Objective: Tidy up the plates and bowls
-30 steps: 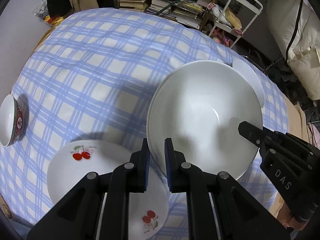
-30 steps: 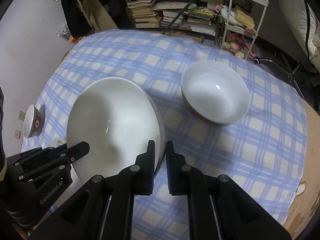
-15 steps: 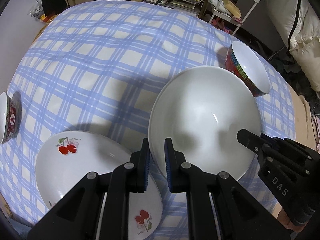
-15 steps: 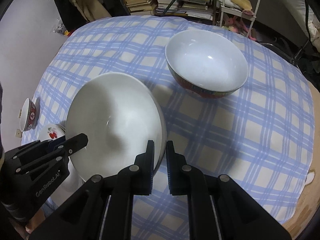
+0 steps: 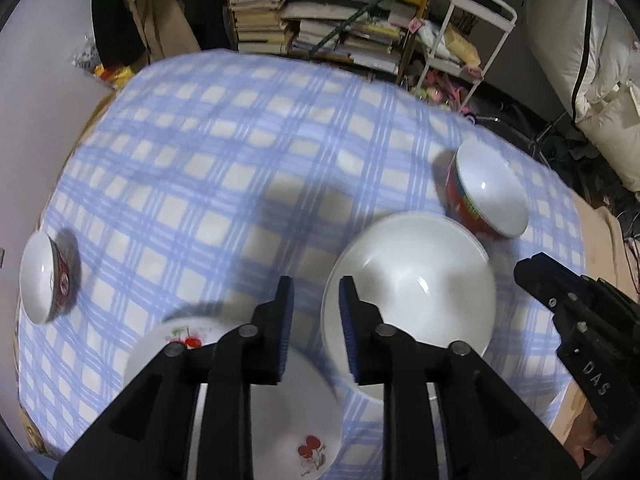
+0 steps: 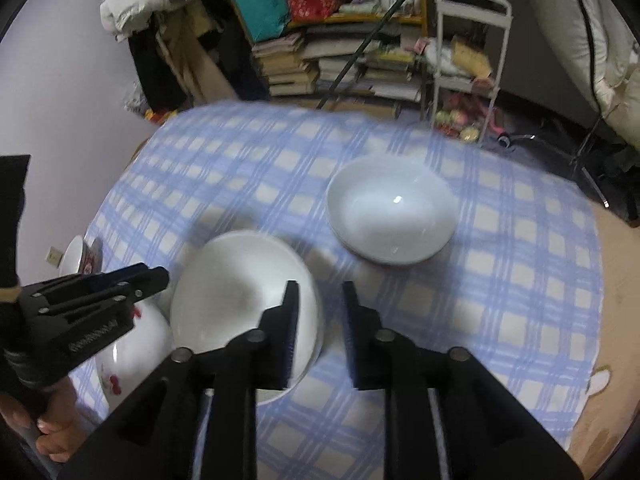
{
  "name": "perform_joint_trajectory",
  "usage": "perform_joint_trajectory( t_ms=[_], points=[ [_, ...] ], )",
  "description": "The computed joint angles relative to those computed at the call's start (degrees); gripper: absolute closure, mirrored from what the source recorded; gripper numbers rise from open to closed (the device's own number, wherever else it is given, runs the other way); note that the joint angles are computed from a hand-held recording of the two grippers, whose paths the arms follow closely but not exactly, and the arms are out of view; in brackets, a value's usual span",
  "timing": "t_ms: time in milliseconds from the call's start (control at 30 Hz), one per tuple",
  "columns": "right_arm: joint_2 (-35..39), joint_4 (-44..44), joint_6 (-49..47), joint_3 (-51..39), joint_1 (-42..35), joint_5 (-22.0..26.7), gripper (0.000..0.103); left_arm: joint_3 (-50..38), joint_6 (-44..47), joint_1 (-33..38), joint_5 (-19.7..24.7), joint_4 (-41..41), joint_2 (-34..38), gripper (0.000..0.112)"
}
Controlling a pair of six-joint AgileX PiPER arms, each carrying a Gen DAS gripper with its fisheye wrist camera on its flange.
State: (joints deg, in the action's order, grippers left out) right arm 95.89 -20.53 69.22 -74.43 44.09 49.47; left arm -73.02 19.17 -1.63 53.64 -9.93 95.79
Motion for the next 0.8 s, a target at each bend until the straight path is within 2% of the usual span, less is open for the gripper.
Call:
perform_joint_trajectory(
  t_ms=[267,333,400,433,500,667,800],
  points=[
    [-0.6,-3.0,-0.7,-1.0,-4.1,0.4,0.046,-7.8,-3.7,-4.8,-0.3,1.3,1.5,0.063],
    [-1.0,-3.4,-0.3,-0.3,-5.3,-0.4,0.031,-9.8,-4.6,-6.1,-0.3,1.8,2.5,0.053],
    [-1.2,-3.6,-0.3,0.3,-6.6,-1.4,0.023,-11.7,-5.5,-7.6,-0.5,2.5,4.0,0.045],
    [-1.1,-3.8,-0.4,0.6,-7.0,-1.8,0.016,-13.0,-5.9,-8.5,-0.6,2.9,5.1,0.044],
    [-0.9,-4.6,-0.5,1.4,-8.0,-2.4,0.008,-14.7,-6.7,-9.8,-0.2,3.7,6.6,0.044],
    [-0.7,-5.1,0.0,4.6,-10.2,-4.6,0.006,-18.2,-9.2,-12.8,-0.2,6.0,10.9,0.044],
    [-0.5,-3.3,-0.7,8.1,-13.4,-8.3,0.006,-20.8,-10.3,-13.9,0.7,5.5,14.7,0.044]
  ],
)
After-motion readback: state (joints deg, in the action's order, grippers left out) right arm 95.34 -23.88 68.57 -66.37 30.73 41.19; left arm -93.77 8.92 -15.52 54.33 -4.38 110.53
